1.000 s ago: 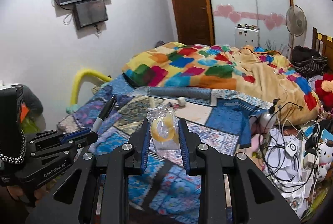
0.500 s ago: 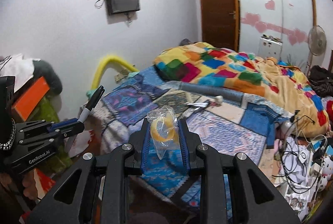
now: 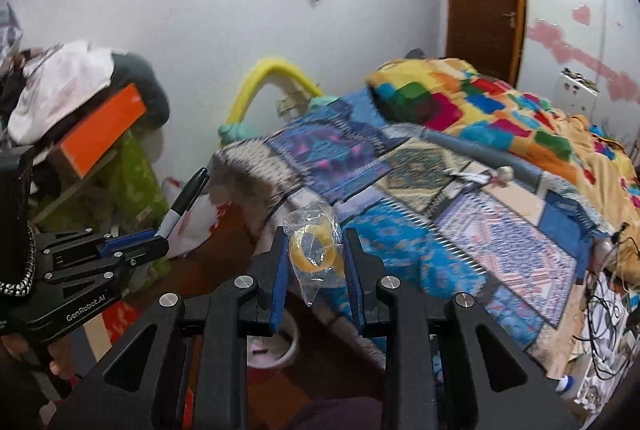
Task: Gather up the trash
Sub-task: 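Carry the marker and bag with both tools down over the white bin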
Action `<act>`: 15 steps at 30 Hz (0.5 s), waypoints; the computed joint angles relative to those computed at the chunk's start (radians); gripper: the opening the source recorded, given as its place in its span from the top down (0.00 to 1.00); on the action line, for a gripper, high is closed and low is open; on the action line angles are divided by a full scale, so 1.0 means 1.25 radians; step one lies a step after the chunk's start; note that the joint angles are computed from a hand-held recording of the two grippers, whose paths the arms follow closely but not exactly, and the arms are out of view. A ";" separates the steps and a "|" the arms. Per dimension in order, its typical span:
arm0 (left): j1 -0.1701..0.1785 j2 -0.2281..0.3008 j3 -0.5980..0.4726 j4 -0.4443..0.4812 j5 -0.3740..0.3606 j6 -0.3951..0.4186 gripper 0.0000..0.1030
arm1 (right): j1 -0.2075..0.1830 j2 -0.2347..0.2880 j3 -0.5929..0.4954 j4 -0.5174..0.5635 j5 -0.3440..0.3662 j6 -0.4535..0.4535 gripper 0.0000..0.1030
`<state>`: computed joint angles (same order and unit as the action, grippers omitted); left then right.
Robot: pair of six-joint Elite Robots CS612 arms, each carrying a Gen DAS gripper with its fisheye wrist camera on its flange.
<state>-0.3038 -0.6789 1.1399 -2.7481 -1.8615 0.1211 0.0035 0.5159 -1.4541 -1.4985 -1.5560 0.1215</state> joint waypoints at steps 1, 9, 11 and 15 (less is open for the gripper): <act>0.004 0.003 -0.001 0.006 0.002 -0.002 0.91 | 0.004 -0.002 0.008 0.003 0.004 -0.002 0.77; 0.024 0.039 -0.025 0.070 0.024 -0.001 0.91 | 0.027 -0.015 0.085 0.054 0.057 -0.023 0.77; 0.027 0.050 -0.035 0.088 0.026 0.000 0.91 | 0.032 -0.019 0.105 0.069 0.059 -0.033 0.77; 0.033 0.076 -0.060 0.141 0.029 -0.013 0.91 | 0.038 -0.026 0.149 0.111 0.080 -0.039 0.77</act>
